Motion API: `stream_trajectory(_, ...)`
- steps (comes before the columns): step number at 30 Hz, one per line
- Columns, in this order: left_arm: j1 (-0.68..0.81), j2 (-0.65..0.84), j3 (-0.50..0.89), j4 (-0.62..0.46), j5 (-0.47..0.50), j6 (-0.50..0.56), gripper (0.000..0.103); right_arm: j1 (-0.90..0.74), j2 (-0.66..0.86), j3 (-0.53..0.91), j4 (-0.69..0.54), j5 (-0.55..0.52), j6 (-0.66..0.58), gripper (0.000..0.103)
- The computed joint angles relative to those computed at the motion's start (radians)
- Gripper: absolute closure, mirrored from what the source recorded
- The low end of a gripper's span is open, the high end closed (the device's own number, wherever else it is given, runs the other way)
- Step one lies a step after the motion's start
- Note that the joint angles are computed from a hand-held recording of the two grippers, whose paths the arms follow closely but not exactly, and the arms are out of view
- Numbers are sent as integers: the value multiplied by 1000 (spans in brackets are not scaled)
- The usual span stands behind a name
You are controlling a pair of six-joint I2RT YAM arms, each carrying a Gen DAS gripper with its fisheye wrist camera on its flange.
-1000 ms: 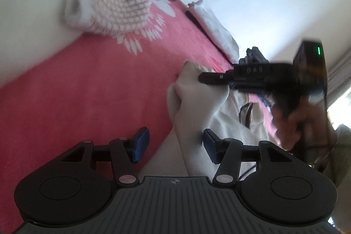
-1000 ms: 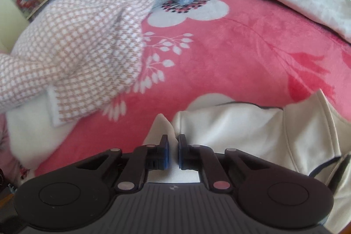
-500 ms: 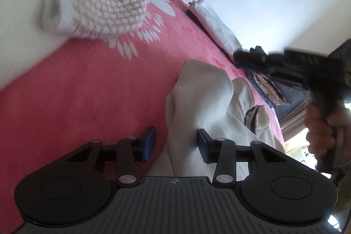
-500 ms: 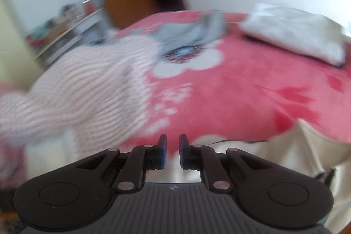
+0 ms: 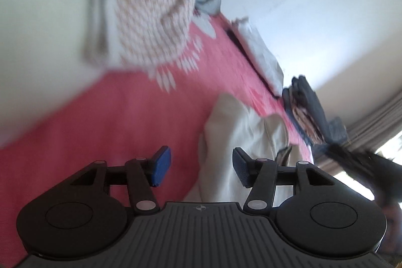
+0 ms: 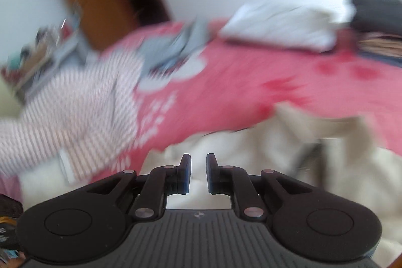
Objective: Fold clothes
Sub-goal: 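Release the hoodie and smooth the folded side with the right gripper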
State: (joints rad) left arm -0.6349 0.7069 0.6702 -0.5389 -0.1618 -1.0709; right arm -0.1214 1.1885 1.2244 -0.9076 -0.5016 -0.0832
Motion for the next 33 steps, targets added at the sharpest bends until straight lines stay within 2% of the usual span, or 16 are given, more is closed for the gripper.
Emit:
stream_trajectory(1, -2, -14, 21, -34, -14, 17, 49, -101, -33, 14, -51, -30, -39, 86)
stream_trajectory(3, 0, -8, 90, -103, -32, 75, 49, -332, -62, 69, -163, -111, -146, 72)
stream_trajectory(4, 0, -2, 126, -138, -42, 106, 49, -457, -56, 109, -223, -159, -211, 68)
stream_trajectory(5, -9, 12, 168, -177, -57, 137, 49, -576, -41, 145, -280, -194, -279, 66)
stream_trajectory(7, -38, 52, 257, -253, -100, 196, 49, -744, -4, 164, -368, -196, -407, 66)
stream_trajectory(9, -77, 105, 346, -320, -143, 256, 49, -841, 15, 135, -388, -167, -487, 66)
stream_trajectory(11, -110, 178, 416, -361, -161, 350, 49, -874, 13, 67, -345, -144, -503, 66)
stream_trajectory(14, -256, 276, 453, -411, -302, 425, 49, -916, 16, -30, -268, -109, -520, 66)
stream_trajectory(17, -370, 354, 421, -421, -392, 452, 49, -900, 12, -111, -165, -89, -491, 66)
stream_trajectory(19, -394, 384, 381, -389, -390, 448, 50, -894, 16, -140, -139, -75, -513, 68)
stream_trajectory(20, -399, 397, 366, -375, -390, 443, 50, -889, 11, -155, -132, -63, -536, 76)
stream_trajectory(21, -401, 403, 356, -365, -392, 435, 50, -880, -7, -176, -125, -46, -565, 93)
stream_trajectory(22, -404, 409, 345, -355, -395, 428, 50, -876, -29, -197, -116, -37, -591, 100)
stream_trajectory(26, -394, 406, 311, -326, -384, 421, 50, -933, -119, -256, -80, -76, -640, 101)
stream_trajectory(29, -393, 400, 299, -318, -388, 424, 50, -943, -139, -318, -18, -52, -654, 101)
stream_trajectory(33, -475, 369, 322, -350, -561, 415, 50, -940, -153, -314, 1, -11, -575, 97)
